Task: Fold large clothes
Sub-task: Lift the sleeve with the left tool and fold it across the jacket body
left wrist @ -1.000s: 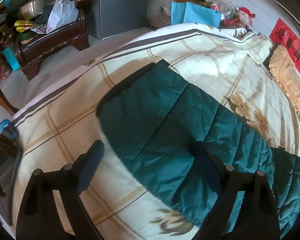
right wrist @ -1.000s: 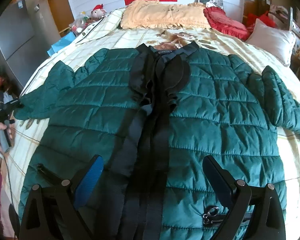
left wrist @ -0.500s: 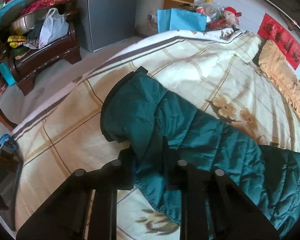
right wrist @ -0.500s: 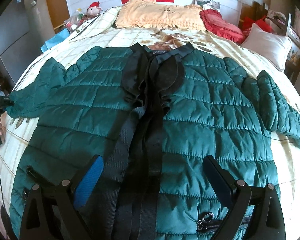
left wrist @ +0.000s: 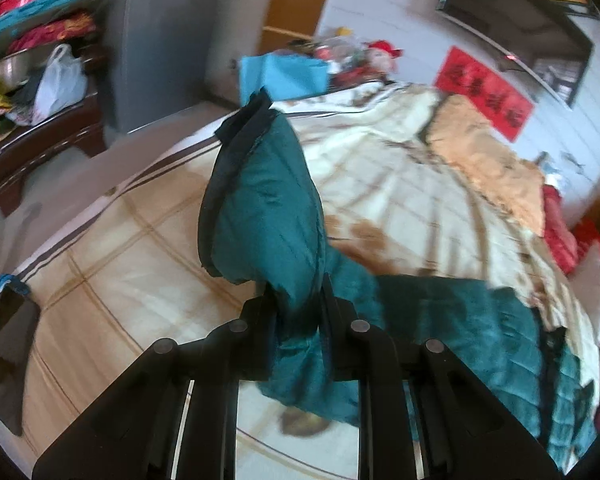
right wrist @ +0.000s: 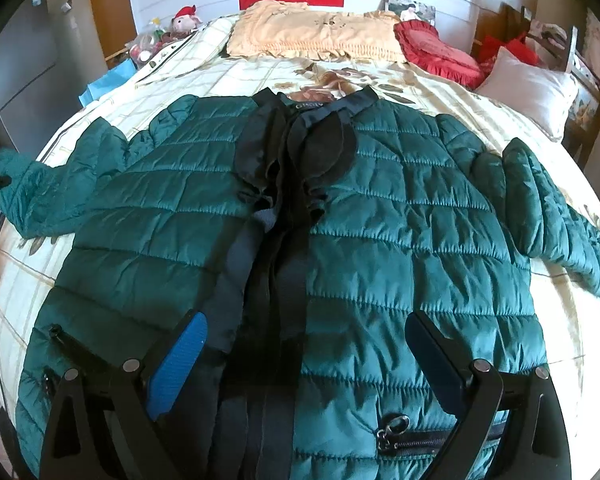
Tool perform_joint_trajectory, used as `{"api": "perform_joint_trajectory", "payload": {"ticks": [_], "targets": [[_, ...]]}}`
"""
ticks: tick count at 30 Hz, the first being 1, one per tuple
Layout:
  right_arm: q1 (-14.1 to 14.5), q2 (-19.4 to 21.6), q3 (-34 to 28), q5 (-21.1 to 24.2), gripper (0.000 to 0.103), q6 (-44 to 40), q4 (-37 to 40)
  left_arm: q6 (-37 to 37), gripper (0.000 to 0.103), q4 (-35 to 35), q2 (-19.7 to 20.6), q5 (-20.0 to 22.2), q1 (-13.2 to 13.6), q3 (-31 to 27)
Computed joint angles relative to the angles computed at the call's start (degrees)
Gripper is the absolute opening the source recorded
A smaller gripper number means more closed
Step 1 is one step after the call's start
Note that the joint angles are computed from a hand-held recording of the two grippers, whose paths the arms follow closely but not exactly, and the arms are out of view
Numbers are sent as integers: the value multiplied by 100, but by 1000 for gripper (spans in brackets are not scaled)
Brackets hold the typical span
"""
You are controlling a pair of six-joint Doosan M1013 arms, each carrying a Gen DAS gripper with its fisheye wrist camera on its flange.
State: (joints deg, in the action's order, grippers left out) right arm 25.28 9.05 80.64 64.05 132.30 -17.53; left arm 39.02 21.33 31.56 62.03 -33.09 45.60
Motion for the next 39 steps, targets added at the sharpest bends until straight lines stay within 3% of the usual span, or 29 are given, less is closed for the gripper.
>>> {"api": "perform_joint_trajectory", "payload": {"ticks": [11, 20, 34, 39], "targets": [[-81, -210, 243, -229, 99, 66, 250, 1003, 15, -616, 169, -183, -480, -528], [-152, -351, 404, -373, 99, 99, 287, 1397, 15, -963, 577, 145, -770, -1200], [-413, -298, 325, -186, 99, 291, 29, 1822, 15, -1120, 922, 477, -1137, -1783], [-506, -394, 471, -264, 99, 328, 160, 2016, 15, -1281, 1241, 782, -1247, -2347]]}}
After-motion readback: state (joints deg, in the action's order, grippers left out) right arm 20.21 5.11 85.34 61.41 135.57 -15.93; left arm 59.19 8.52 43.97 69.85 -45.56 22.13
